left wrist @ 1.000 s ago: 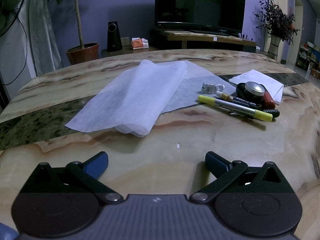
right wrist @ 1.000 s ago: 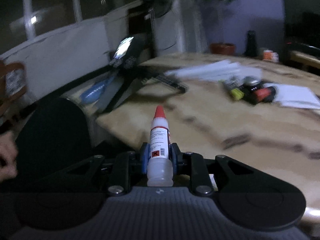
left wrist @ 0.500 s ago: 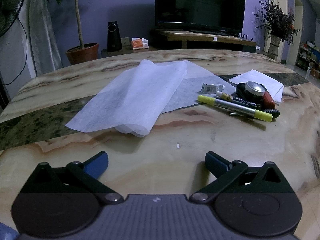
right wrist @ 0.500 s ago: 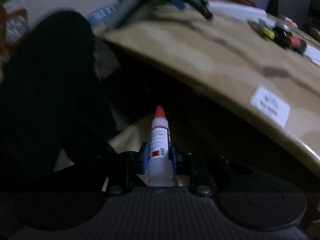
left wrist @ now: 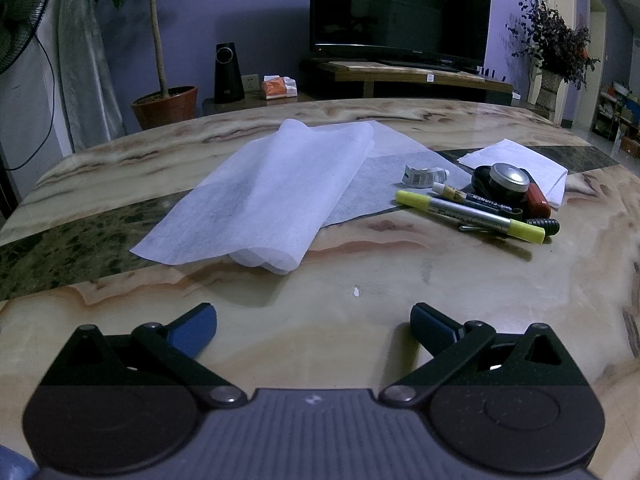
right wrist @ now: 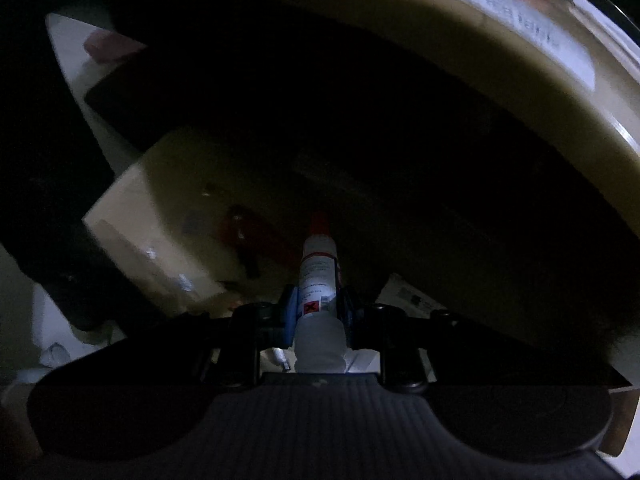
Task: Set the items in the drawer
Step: 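Carry the glue bottle with the right gripper down into the drawer, then open the right gripper to release the glue bottle in the drawer, then raise the open right gripper out of the drawer above the table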
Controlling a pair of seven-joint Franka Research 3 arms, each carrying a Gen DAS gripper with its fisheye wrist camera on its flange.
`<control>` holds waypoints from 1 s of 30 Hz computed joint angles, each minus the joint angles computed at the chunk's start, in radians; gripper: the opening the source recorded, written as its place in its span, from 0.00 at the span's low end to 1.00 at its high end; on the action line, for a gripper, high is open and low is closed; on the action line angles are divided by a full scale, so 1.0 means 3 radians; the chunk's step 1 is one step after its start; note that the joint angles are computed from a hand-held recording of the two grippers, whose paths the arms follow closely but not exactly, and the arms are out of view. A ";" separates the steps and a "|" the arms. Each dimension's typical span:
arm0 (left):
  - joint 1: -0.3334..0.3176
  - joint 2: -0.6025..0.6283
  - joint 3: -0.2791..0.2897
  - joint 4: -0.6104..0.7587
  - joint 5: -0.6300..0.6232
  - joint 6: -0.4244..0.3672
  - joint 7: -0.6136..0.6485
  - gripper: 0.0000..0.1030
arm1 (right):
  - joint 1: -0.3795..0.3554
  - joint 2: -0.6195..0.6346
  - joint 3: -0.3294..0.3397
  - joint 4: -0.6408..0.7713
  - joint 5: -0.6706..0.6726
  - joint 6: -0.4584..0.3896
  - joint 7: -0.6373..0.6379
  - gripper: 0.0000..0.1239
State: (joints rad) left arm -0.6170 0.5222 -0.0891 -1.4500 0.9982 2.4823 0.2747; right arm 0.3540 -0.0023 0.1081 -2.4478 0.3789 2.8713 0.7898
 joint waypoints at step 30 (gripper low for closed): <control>-0.0002 0.0003 0.0001 0.0005 -0.0002 -0.0002 0.0002 1.00 | 0.0070 0.0330 -0.0090 0.0221 -0.1317 0.0048 0.0547 0.17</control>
State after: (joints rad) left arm -0.6177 0.5231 -0.0887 -1.4486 0.9976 2.4818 0.2751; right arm 0.3752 0.0966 0.0813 -2.3814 -0.0162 2.8858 0.9539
